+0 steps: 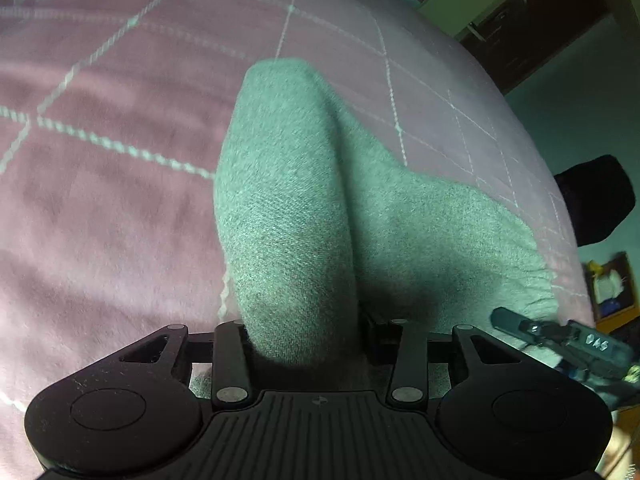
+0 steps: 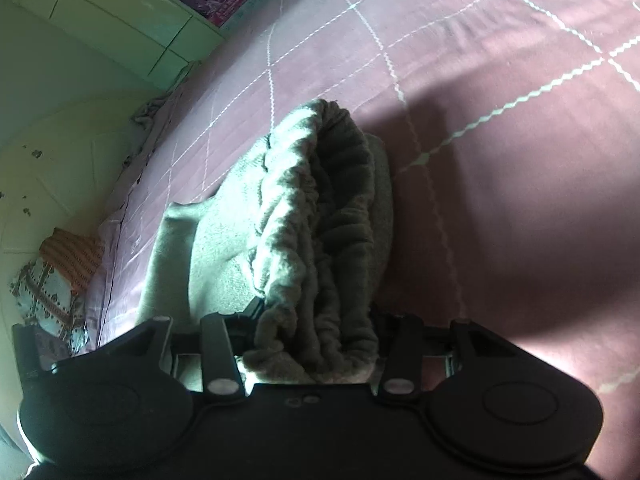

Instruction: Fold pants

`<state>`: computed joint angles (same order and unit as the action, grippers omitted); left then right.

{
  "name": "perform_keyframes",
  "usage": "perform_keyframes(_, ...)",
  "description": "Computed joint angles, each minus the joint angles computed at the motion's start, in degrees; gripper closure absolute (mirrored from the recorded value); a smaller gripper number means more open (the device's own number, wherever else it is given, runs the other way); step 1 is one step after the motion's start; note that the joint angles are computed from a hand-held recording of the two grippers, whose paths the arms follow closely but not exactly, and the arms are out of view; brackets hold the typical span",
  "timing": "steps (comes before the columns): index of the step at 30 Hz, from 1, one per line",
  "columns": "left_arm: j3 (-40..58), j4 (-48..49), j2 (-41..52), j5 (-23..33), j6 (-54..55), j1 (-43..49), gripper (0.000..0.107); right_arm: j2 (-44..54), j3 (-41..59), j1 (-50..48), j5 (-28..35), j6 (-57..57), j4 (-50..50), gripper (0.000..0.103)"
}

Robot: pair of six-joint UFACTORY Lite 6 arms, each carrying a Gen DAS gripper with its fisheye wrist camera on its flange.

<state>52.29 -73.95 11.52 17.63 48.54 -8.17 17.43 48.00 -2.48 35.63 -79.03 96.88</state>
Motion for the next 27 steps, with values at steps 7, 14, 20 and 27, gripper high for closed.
perform_keyframes(7,1.0,9.44,-8.8,1.21,-8.33,2.15,0.072,-9.98,-3.96,-0.75,4.99,3.21,0.82,0.061)
perform_keyframes(14,13.89,19.55,-5.75,5.09,-17.69,4.99,0.072,-11.02,3.04,-0.07,7.76,8.51,-0.52,0.061)
perform_keyframes(20,29.98,27.84,4.22,5.87,-26.38,5.37,0.072,-2.78,18.29,0.89,6.78,12.24,-3.4,0.061)
perform_keyframes(27,47.96,44.78,18.54,4.47,-44.19,1.8,0.072,12.09,40.39,1.46,4.93,20.25,-10.78,0.061)
